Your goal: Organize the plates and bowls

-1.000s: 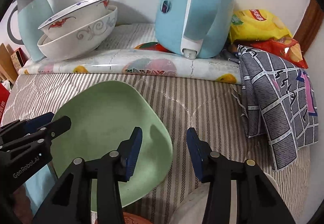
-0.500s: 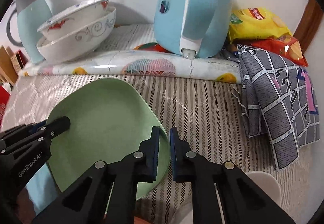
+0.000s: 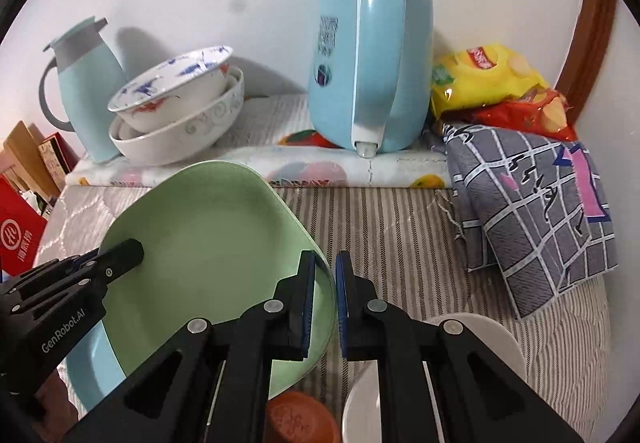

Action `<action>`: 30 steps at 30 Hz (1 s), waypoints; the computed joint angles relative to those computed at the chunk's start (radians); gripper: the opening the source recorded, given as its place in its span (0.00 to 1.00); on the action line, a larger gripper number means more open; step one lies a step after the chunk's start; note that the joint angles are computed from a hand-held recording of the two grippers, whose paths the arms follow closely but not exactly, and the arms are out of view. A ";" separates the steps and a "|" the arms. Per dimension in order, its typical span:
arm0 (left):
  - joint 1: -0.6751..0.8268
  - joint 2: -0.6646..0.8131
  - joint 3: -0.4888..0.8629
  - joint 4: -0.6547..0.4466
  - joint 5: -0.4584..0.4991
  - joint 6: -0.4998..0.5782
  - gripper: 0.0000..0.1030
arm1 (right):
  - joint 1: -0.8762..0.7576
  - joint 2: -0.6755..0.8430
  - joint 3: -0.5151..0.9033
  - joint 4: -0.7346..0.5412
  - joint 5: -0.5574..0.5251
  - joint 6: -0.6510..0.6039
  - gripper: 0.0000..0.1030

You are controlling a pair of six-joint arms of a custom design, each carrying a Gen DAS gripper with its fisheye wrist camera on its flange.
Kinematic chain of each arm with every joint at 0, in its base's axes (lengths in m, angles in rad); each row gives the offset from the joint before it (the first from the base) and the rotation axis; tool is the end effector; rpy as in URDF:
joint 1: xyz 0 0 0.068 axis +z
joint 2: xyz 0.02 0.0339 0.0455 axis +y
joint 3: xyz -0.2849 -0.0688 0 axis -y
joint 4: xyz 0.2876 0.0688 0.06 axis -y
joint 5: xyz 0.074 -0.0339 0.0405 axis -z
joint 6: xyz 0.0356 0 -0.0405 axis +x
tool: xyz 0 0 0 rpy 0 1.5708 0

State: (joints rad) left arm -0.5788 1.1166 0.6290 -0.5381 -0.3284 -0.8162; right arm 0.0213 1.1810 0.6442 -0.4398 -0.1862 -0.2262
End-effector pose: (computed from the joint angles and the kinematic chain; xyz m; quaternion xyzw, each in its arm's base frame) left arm 0.2014 -0.1179 0.1957 -0.1562 0.9382 -0.0499 0.3047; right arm 0.2504 0.0119 0.1912 -0.1445 0.9414 0.0586 0.2990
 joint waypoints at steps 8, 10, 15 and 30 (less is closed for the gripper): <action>-0.132 -0.151 -0.015 -0.177 -0.088 -0.120 0.10 | -0.014 -0.202 -0.059 -0.129 -0.031 -0.006 0.10; -0.171 -0.180 -0.020 -0.214 -0.107 -0.156 0.10 | -0.016 -0.252 -0.077 -0.158 -0.031 -0.007 0.10; -0.298 -0.238 -0.029 -0.314 -0.163 -0.276 0.10 | -0.032 -0.418 -0.121 -0.272 -0.037 -0.010 0.10; -0.718 -0.264 0.015 -0.633 -0.326 -0.730 0.10 | -0.146 -0.769 -0.151 -0.584 -0.110 -0.078 0.10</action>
